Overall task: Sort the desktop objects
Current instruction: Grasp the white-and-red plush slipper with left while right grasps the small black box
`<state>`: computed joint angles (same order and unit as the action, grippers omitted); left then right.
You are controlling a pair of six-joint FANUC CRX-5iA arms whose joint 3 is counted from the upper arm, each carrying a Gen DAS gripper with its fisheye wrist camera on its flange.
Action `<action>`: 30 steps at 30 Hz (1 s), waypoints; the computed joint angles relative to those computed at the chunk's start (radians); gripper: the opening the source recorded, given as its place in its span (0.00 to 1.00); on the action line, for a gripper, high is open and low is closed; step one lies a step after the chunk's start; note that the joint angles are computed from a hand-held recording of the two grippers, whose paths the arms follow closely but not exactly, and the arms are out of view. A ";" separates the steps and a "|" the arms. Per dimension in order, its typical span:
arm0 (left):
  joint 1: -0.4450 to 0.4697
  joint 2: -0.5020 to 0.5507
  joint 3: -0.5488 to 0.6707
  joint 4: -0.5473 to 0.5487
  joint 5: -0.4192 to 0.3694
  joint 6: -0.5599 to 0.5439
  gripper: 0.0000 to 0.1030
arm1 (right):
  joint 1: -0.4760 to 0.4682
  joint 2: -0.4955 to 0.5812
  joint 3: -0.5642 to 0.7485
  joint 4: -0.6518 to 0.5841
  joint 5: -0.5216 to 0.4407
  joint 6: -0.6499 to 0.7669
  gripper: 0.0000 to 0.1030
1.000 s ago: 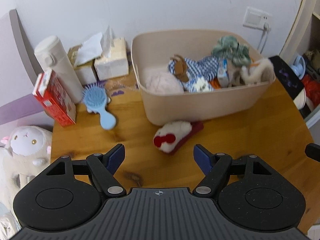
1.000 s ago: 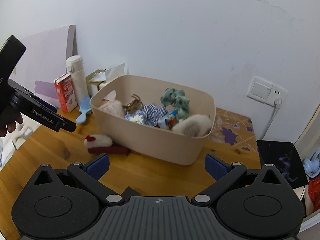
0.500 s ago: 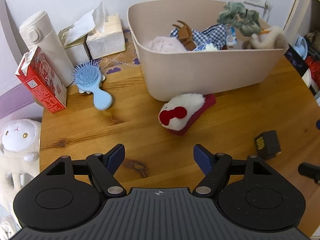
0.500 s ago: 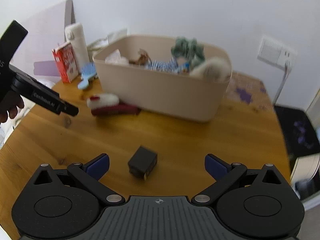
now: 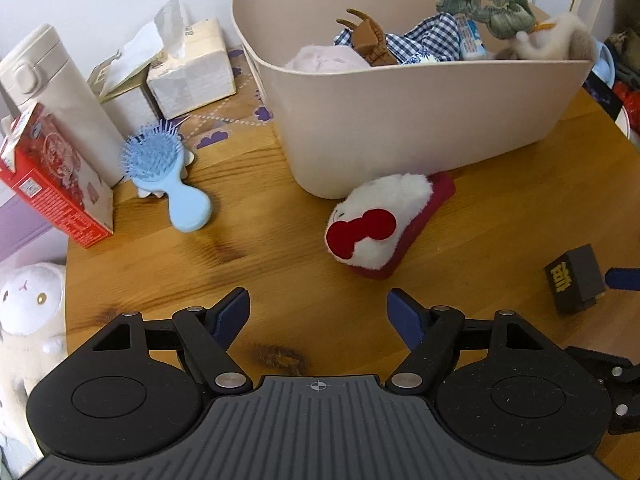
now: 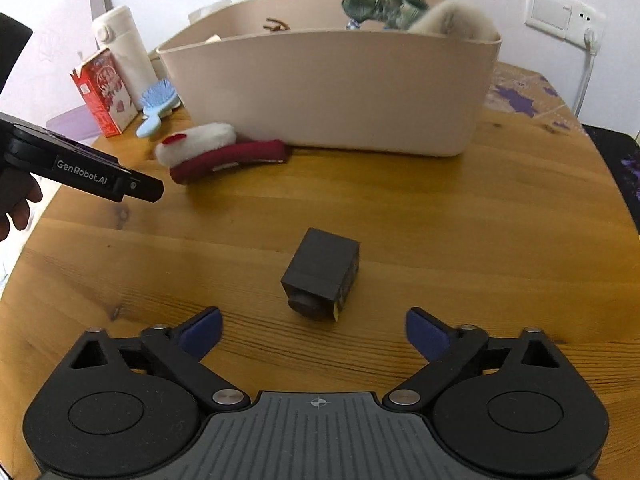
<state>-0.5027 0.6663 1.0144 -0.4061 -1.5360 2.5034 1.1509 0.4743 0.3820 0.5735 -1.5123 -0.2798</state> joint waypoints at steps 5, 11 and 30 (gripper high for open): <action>0.008 -0.003 -0.016 0.007 0.032 -0.001 0.75 | -0.010 0.030 0.025 0.004 -0.024 0.003 0.80; 0.020 0.015 -0.002 0.026 0.055 -0.016 0.75 | -0.019 0.048 0.041 0.024 -0.067 0.038 0.53; 0.042 0.151 0.214 0.066 0.012 -0.021 0.75 | -0.068 -0.043 -0.123 0.077 -0.001 0.070 0.33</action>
<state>-0.4608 0.8177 1.2285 -0.3405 -1.5244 2.4821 1.0828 0.4311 0.2588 0.6507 -1.5134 -0.2097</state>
